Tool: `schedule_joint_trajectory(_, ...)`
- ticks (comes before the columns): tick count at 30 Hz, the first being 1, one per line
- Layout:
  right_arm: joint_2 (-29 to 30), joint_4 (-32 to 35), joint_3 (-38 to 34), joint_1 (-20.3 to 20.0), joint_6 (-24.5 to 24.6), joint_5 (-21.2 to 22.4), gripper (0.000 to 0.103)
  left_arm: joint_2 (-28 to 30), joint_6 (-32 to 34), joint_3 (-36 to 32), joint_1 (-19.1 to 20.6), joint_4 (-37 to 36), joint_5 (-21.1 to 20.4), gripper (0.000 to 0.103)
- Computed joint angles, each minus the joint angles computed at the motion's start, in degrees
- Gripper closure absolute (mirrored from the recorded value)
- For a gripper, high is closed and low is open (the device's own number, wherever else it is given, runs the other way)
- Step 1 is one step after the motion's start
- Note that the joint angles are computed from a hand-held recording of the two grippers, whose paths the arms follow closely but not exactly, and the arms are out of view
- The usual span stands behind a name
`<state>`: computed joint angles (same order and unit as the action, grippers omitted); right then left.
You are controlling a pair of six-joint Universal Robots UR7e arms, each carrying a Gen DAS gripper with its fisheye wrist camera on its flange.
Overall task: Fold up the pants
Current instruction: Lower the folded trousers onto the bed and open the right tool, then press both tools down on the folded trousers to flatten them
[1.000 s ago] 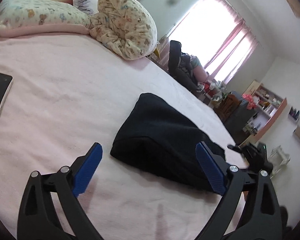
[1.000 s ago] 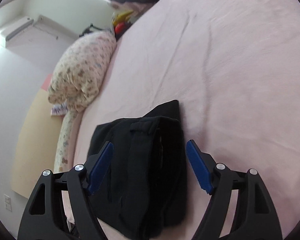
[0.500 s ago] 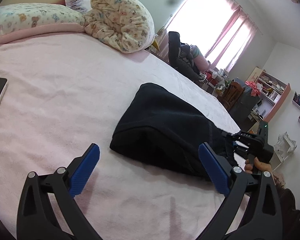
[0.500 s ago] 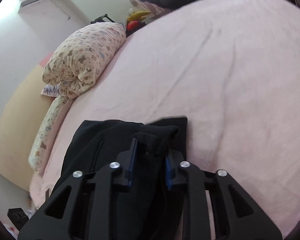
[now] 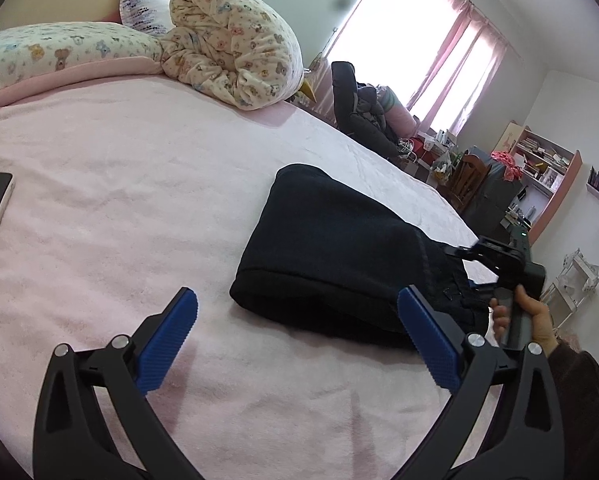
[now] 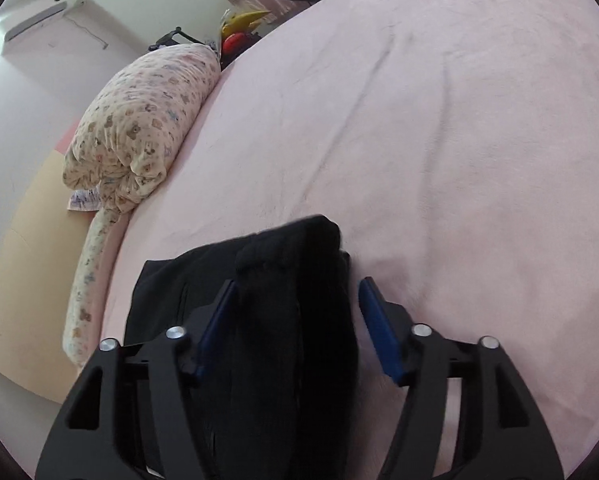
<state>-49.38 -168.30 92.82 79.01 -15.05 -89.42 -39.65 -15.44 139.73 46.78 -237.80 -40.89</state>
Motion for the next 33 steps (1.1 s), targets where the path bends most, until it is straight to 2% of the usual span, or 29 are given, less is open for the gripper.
schedule_joint_trajectory(2, -2.2, -6.6, 4.3, -0.4, -2.1, 1.6, 0.039, 0.0, 0.5, 0.0, -0.3, -0.7, 0.2, 0.002)
schedule_joint_trajectory(3, -3.6, -11.8, 7.5, -0.7, -4.3, 3.1, 0.039, 0.1, 1.1, 0.0, -0.7, -1.3, 1.0, 0.002)
schedule_joint_trajectory(5, -5.7, -16.5, 11.7, -0.8, -9.8, 5.7, 0.04, -0.1, 4.1, -0.5, -1.9, -3.9, 2.2, 0.002)
schedule_joint_trajectory(7, -6.9, -16.7, 14.3, 0.4, -15.3, 6.4, 0.04, -0.3, 9.4, -2.0, -2.5, -7.2, 1.4, 0.002)
schedule_joint_trajectory(11, -5.9, -14.8, 14.3, 3.8, -20.4, 4.7, 0.04, -1.9, 20.4, -8.4, -1.5, -4.4, -2.4, 0.002)
schedule_joint_trajectory(14, -3.5, -15.4, 12.4, 6.1, -21.6, 0.4, 0.04, -3.5, 24.1, -14.7, 1.3, 6.1, -7.6, 0.002)
schedule_joint_trajectory(18, -1.6, -14.5, 11.9, 7.7, -24.7, -5.4, 0.04, -4.7, 18.8, -23.5, 5.7, 26.5, -11.9, 0.002)
schedule_joint_trajectory(20, -0.8, -15.5, 12.2, 8.1, -26.3, -7.7, 0.039, -4.1, 15.8, -27.7, 7.3, 35.7, -11.7, 0.002)
schedule_joint_trajectory(24, 1.0, -14.8, 11.7, 8.0, -26.5, -13.9, 0.037, -2.1, 12.2, -33.8, 10.0, 47.3, -10.7, 0.002)
schedule_joint_trajectory(27, 3.2, -18.7, 11.8, 8.2, -29.0, -16.8, 0.036, -1.6, 4.8, -38.4, 12.7, 62.4, -10.7, 0.002)
schedule_joint_trajectory(29, 4.4, -21.6, 12.0, 8.7, -30.7, -18.5, 0.035, -1.3, 3.1, -39.6, 14.2, 66.2, -11.9, 0.002)
schedule_joint_trajectory(33, 4.4, -22.5, 12.2, 8.7, -31.7, -19.2, 0.035, -0.2, 4.1, -40.9, 13.9, 69.0, -9.0, 0.002)
